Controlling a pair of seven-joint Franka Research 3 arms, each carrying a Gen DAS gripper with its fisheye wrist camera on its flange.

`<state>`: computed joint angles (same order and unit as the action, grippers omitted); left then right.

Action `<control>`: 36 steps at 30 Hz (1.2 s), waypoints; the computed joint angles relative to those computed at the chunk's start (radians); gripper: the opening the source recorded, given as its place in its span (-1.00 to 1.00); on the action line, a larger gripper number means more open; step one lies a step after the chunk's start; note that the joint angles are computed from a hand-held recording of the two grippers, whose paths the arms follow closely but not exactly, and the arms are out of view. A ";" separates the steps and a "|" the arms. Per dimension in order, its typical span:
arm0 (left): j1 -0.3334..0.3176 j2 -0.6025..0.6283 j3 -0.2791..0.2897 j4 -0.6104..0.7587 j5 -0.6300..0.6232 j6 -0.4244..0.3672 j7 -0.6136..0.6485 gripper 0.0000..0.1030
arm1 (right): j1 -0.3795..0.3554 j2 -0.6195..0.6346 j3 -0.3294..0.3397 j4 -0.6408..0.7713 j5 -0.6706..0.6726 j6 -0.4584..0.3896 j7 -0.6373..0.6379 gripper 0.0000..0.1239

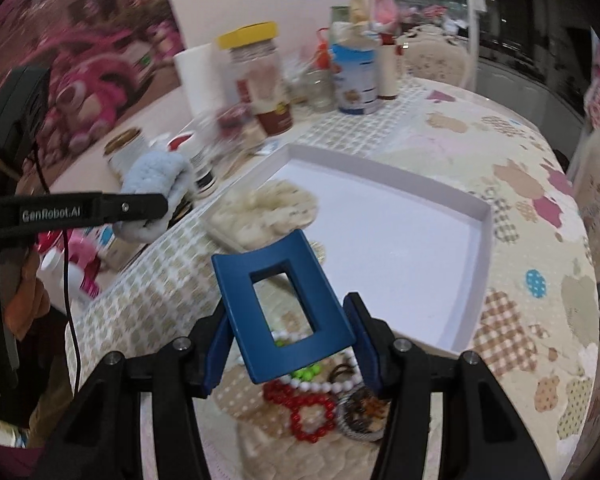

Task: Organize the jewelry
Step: 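Carry the clip and fuzzy tie into the white tray and open both grippers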

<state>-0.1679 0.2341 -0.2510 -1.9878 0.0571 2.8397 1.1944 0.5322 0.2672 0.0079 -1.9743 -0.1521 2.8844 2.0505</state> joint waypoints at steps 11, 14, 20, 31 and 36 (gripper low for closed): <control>-0.027 0.147 0.019 0.221 0.087 -0.079 -0.011 -0.36 | -0.017 0.041 -0.047 0.044 -0.018 -0.002 0.104 -0.10; -0.030 0.198 0.021 0.294 0.094 -0.107 -0.002 -0.36 | -0.038 0.073 -0.038 0.077 0.023 -0.011 0.094 -0.09; -0.035 0.305 0.016 0.439 0.089 -0.168 0.031 -0.36 | -0.033 0.147 -0.058 0.166 0.050 -0.061 0.106 -0.09; -0.062 0.513 0.037 0.719 0.085 -0.305 0.052 -0.36 | -0.038 0.302 -0.068 0.371 0.078 -0.175 0.089 -0.09; -0.072 0.588 0.043 0.827 0.078 -0.356 0.063 -0.36 | -0.045 0.360 -0.074 0.443 0.090 -0.215 0.090 -0.09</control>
